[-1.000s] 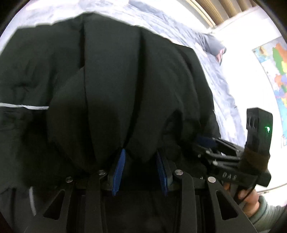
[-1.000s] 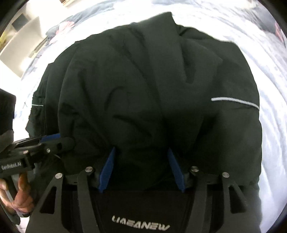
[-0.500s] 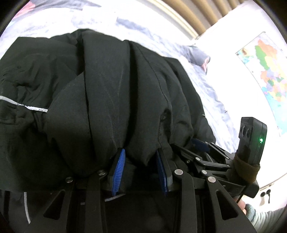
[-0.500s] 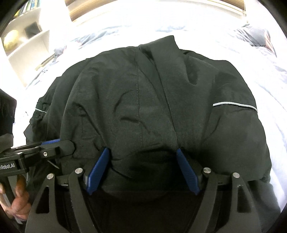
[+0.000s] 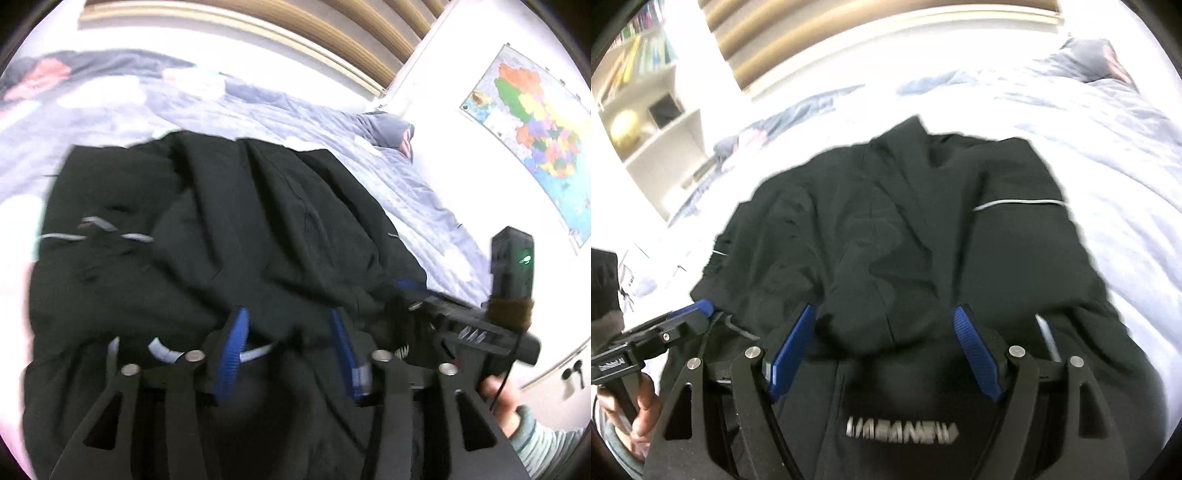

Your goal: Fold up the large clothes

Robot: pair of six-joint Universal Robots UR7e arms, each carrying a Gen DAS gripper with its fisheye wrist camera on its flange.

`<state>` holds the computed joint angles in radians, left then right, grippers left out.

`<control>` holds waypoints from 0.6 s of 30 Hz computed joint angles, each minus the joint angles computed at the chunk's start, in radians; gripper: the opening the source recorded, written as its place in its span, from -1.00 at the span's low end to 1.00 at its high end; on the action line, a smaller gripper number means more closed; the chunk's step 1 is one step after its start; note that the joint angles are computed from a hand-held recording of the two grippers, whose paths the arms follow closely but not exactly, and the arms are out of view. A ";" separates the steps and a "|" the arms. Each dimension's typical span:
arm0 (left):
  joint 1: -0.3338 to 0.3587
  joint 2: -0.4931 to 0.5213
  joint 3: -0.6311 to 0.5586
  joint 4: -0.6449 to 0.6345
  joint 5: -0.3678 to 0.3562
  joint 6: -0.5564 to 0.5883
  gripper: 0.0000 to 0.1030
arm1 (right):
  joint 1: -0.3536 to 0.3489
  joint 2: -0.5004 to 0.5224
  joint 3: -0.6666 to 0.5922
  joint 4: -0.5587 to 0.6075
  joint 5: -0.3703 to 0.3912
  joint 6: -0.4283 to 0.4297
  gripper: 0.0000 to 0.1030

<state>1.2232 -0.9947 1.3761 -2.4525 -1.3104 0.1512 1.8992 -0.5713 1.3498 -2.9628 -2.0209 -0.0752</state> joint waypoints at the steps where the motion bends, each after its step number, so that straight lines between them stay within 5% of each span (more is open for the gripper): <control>1: -0.010 -0.039 0.045 -0.017 0.016 0.007 0.03 | 0.004 -0.032 0.050 -0.031 -0.005 0.006 0.57; 9: -0.090 -0.314 0.361 -0.126 0.163 0.013 0.30 | 0.057 -0.226 0.335 -0.153 -0.118 0.026 0.57; 18: -0.117 -0.558 0.615 -0.107 0.277 -0.066 0.41 | 0.060 -0.373 0.581 -0.227 -0.268 0.064 0.63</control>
<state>1.1062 -1.5525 1.9913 -2.5599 -1.0338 0.0855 1.9597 -0.9440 1.9306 -3.1896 -2.2888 -0.0108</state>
